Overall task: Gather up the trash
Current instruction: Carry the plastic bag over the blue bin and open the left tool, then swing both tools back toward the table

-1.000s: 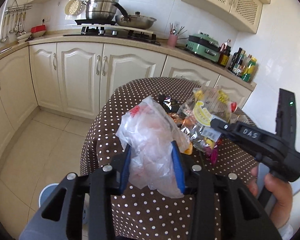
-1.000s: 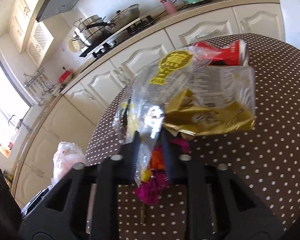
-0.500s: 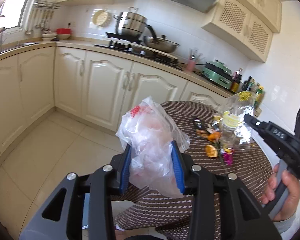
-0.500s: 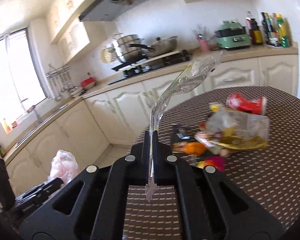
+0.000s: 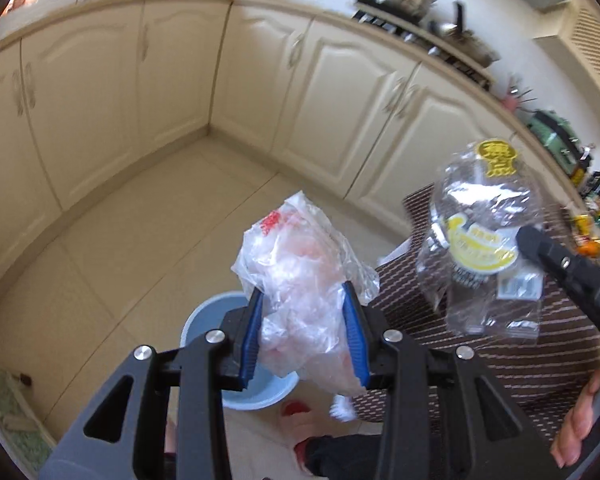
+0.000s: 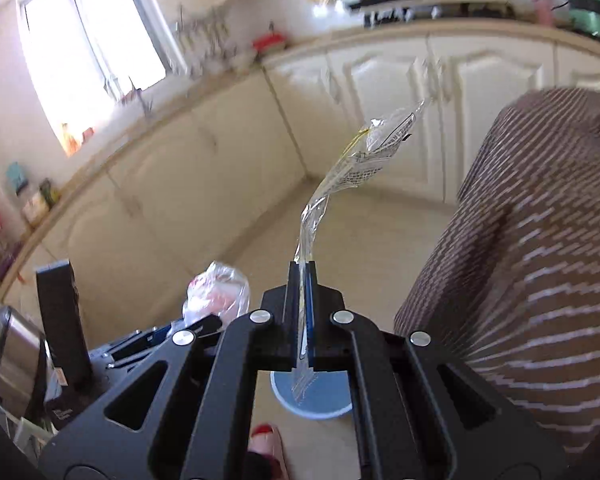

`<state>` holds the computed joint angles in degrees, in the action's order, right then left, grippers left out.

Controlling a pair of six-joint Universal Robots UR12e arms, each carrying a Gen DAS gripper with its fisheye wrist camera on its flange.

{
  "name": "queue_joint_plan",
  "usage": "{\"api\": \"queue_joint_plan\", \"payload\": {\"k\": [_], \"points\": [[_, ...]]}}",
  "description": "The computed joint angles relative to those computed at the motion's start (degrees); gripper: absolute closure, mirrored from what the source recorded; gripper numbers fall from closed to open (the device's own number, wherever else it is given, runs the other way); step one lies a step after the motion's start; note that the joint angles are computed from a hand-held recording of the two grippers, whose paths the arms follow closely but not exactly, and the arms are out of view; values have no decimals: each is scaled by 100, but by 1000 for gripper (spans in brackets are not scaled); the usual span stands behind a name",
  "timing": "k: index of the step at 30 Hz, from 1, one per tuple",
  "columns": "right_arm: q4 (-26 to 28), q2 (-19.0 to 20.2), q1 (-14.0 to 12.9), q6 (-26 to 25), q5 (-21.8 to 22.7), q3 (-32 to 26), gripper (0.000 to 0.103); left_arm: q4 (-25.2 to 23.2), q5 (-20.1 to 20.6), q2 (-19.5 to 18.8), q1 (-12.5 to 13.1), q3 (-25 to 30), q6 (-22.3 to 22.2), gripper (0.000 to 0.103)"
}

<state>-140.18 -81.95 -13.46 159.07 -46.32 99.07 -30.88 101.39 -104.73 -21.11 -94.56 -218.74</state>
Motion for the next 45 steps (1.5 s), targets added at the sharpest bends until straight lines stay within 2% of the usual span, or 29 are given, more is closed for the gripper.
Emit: {"api": "queue_joint_plan", "payload": {"k": [5,9,13,16,17,19,21,23,27,29,31,36,40,45], "points": [[627,549,528,-213,-771,-138,100,-450,-480,-271,336,-98,-185,66],[1382,1137,794,-104,-1187,-430,100,-792,-552,-569,486,-56,-66,66],[1764,1526,942,66,-1330,-608,100,-918,-962,-784,649,-102,-87,66],[1790,1749,982,179,-1312,-653,99,-1180,-1154,-895,726,-77,-163,65],[1851,1812,978,245,-1252,-663,99,-1208,-1276,-930,768,-66,-182,65],[2022,1940,1016,492,-1408,-765,99,-1272,-1379,-956,781,-52,-223,64],[1986,2005,1059,586,-1504,-833,94,-1369,-1430,-1005,792,-8,-263,64],[1841,1967,1092,550,-1600,-770,77,-1430,-1471,-1047,811,37,-295,62],[1617,1939,1102,645,-1790,-689,75,-1438,-1468,-1083,790,93,-315,61],[1515,1887,1109,695,-1911,-619,64,-1387,-1471,-1049,805,26,-294,61],[1331,1863,1128,734,-2096,-575,60,-1365,-1515,-1040,819,4,-345,60],[855,1824,1095,841,-2330,-490,54,-1542,-1563,-1082,810,77,-349,54],[898,1823,1089,866,-2352,-524,54,-1547,-1549,-1089,803,98,-340,45],[921,1849,1089,854,-2346,-545,54,-1558,-1543,-1093,797,106,-358,45]]}}
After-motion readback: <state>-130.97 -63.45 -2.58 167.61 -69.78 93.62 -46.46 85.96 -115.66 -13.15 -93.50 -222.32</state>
